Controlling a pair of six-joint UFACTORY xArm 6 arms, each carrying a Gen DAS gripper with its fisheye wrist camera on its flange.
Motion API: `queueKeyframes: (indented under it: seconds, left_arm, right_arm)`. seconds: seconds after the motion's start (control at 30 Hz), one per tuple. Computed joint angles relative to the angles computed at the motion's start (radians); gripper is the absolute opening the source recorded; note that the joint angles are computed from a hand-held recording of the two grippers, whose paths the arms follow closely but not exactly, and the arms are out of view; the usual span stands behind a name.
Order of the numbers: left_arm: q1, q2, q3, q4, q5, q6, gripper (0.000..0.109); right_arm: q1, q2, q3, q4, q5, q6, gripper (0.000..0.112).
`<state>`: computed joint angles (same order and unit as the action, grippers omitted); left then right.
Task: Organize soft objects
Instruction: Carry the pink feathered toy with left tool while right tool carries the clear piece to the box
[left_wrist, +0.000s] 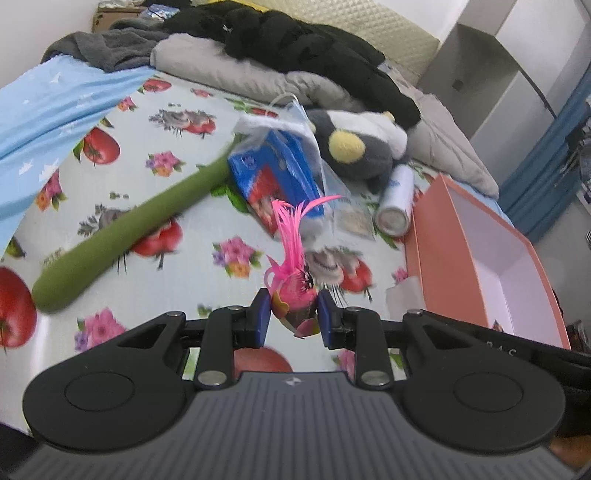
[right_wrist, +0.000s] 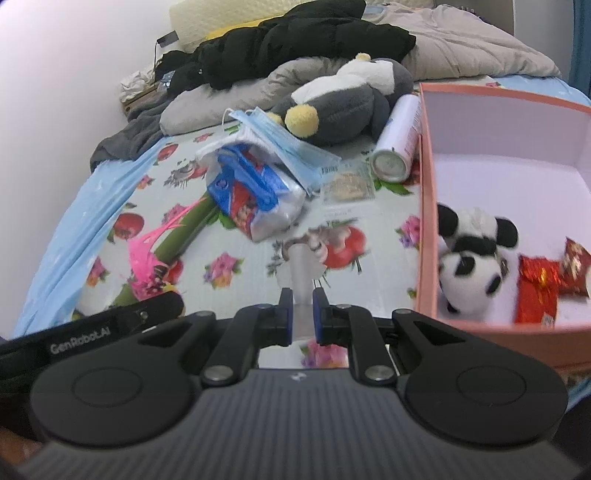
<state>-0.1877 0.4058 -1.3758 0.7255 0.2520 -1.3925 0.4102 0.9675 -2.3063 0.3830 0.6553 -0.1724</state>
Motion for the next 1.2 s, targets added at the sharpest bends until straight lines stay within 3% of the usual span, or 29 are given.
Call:
queueKeyframes:
  seconds: [0.1, 0.27, 0.7, 1.13, 1.2]
  left_arm:
    - [-0.014, -0.015, 0.021, -0.041, 0.004, 0.051, 0.032]
    - [-0.03, -0.029, 0.014, -0.118, 0.018, 0.14, 0.032]
    - [-0.065, 0.021, -0.195, -0.282, 0.076, 0.445, 0.032]
    - [-0.108, 0.062, -0.349, -0.321, 0.091, 0.549, 0.032]
    - [-0.115, 0.07, -0.368, -0.321, 0.089, 0.555, 0.032]
  right_arm:
    - [-0.003, -0.083, 0.143, 0.02, -0.049, -0.02, 0.014]
    - [-0.009, -0.154, 0.248, 0.055, -0.095, -0.049, 0.014]
    - [-0.03, -0.216, 0.262, 0.147, -0.201, -0.127, 0.014]
    - [-0.054, -0.302, 0.324, 0.157, -0.332, -0.16, 0.014]
    - [-0.057, -0.321, 0.354, 0.107, -0.375, -0.138, 0.014]
